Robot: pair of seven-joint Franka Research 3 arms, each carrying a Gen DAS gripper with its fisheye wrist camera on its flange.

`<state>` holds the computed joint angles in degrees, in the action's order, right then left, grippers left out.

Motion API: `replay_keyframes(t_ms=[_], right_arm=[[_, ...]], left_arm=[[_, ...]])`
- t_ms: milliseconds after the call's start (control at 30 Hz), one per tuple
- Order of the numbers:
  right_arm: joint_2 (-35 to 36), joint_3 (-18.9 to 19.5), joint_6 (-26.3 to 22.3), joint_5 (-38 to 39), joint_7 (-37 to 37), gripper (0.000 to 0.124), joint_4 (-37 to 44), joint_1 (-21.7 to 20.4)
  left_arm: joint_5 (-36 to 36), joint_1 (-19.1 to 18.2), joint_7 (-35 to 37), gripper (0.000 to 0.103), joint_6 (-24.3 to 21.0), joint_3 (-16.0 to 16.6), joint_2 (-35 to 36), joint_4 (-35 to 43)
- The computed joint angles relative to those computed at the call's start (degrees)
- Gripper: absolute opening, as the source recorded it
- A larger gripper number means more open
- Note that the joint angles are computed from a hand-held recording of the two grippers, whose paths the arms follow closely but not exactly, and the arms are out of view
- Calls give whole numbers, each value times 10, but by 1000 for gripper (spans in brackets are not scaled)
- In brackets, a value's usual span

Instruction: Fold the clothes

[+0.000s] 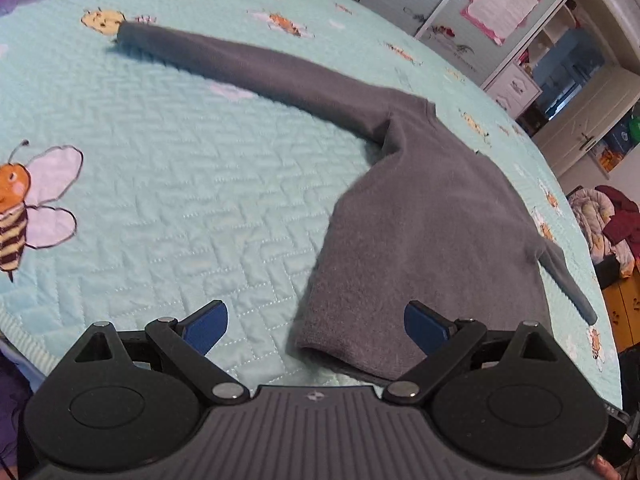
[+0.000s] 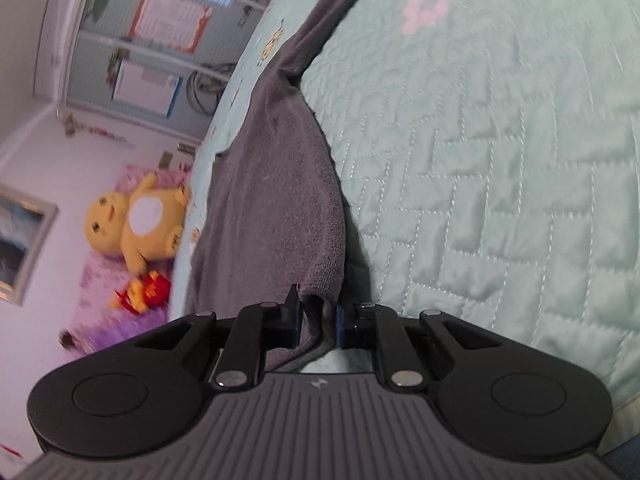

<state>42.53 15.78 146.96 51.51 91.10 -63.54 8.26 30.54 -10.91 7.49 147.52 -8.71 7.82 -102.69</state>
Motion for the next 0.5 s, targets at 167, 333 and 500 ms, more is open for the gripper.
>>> replay_keyframes(t_ms=[167, 333, 500], right_arm=[[-20, 20, 37, 55, -7, 15, -42, -13], [-12, 15, 44, 54, 3, 15, -28, -2], [-14, 20, 54, 65, -2, 16, -35, -2]], left_arm=[[-51, 14, -11, 98, 31, 0, -6, -27], [-96, 21, -6, 103, 60, -3, 3, -25], [-270, 53, 81, 102, 191, -41, 31, -40]])
